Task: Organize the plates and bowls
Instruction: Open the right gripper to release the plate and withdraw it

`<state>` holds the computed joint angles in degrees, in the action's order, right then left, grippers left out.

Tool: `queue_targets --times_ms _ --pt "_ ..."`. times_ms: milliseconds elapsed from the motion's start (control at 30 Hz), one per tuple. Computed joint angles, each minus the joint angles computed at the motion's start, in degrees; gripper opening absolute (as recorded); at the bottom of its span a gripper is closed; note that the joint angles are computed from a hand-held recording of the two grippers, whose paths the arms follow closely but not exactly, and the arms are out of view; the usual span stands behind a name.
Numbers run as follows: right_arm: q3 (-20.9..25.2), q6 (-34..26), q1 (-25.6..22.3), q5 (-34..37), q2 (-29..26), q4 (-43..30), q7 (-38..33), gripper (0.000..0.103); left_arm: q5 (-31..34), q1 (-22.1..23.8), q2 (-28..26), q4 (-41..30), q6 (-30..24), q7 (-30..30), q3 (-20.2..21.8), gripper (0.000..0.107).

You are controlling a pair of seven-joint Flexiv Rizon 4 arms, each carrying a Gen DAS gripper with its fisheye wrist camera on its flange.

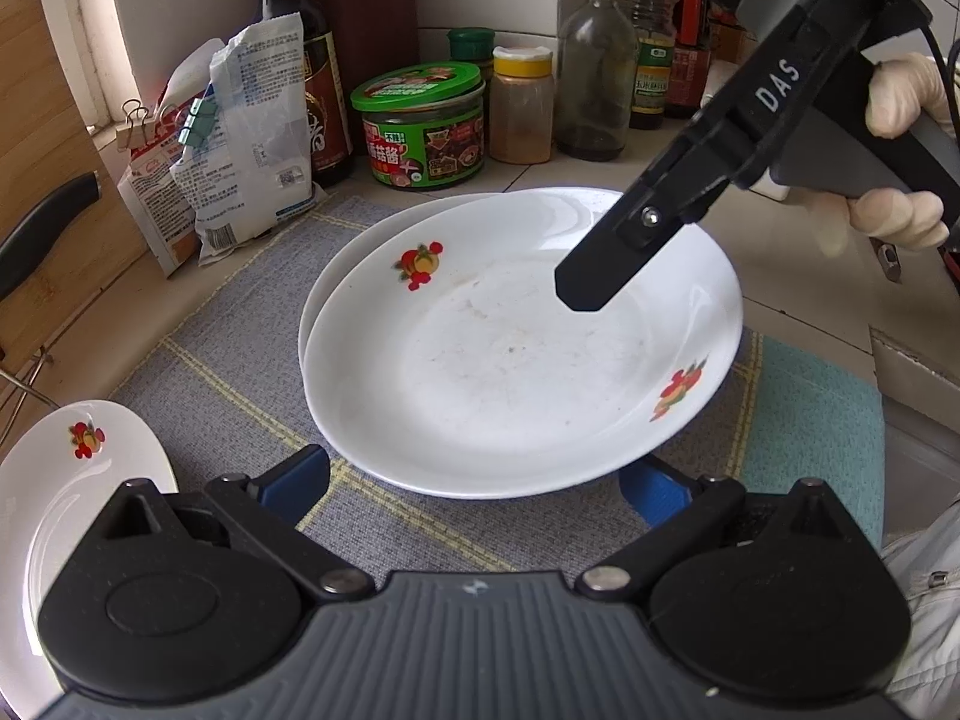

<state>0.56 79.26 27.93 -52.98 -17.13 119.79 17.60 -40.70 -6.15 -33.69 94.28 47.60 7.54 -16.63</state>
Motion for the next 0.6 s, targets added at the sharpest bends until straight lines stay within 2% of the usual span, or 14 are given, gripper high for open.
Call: queue_targets --times_ms 267,600 --pt "1.5 -2.1 0.0 2.1 0.7 -0.2 -1.2 0.103 -1.8 -0.5 1.2 2.0 2.8 -2.0 0.0 0.102" --pt "4.0 -4.5 -0.3 7.4 1.2 -0.7 -8.0 0.103 -4.2 -1.3 3.3 6.3 8.8 -4.1 -0.6 0.102"
